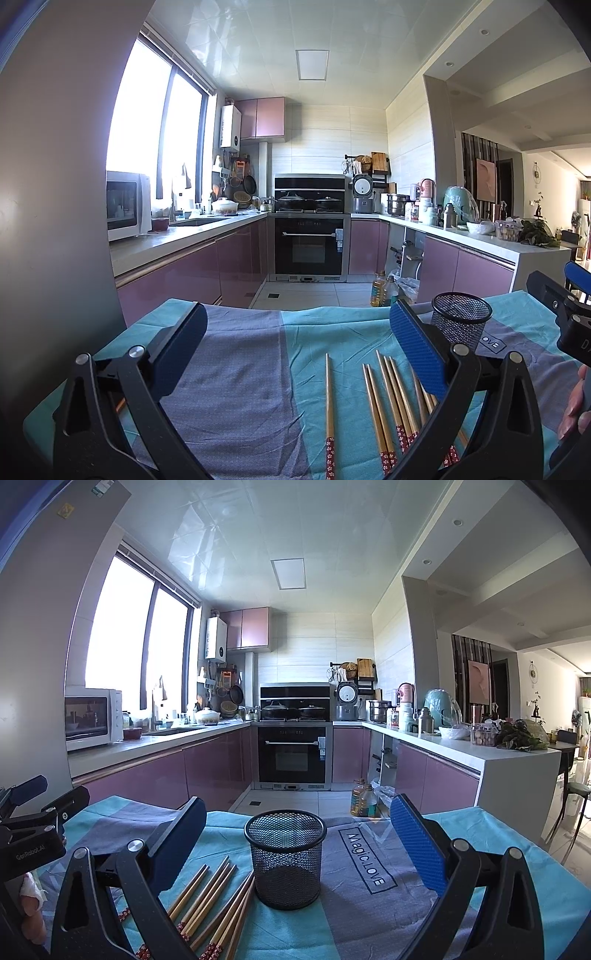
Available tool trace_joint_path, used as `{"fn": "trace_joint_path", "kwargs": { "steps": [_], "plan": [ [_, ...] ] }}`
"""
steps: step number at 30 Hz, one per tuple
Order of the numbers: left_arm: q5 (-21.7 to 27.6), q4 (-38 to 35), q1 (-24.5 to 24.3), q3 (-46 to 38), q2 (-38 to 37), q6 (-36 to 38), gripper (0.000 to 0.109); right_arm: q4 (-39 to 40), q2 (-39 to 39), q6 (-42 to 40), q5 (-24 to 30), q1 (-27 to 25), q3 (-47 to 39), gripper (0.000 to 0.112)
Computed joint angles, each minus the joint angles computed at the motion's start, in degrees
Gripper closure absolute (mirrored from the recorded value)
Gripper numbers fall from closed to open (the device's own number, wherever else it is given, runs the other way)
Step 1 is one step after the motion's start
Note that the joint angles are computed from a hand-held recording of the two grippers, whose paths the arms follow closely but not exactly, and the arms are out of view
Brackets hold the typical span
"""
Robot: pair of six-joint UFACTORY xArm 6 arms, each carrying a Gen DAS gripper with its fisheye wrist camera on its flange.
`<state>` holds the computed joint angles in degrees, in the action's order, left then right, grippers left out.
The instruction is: Organize utensils
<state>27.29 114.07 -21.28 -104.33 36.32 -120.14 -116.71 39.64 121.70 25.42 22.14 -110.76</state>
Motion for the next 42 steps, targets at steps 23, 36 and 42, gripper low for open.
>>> {"fn": "trace_joint_path", "kwargs": {
  "steps": [23,36,42],
  "plan": [
    [-0.03,-0.09,0.1,0.0,0.07,0.04,0.011,-0.49,0.09,1.06,-0.45,-0.14,0.2,0.016],
    [-0.02,-0.29,0.1,-0.08,0.12,0.26,0.011,-0.65,-0.06,1.43,-0.92,-0.25,0.34,0.016],
    [-0.08,-0.38,0.12,-0.1,0.13,0.37,0.011,-0.43,-0.38,1.34,-0.99,-0.25,0.7,0.016]
  ]
}}
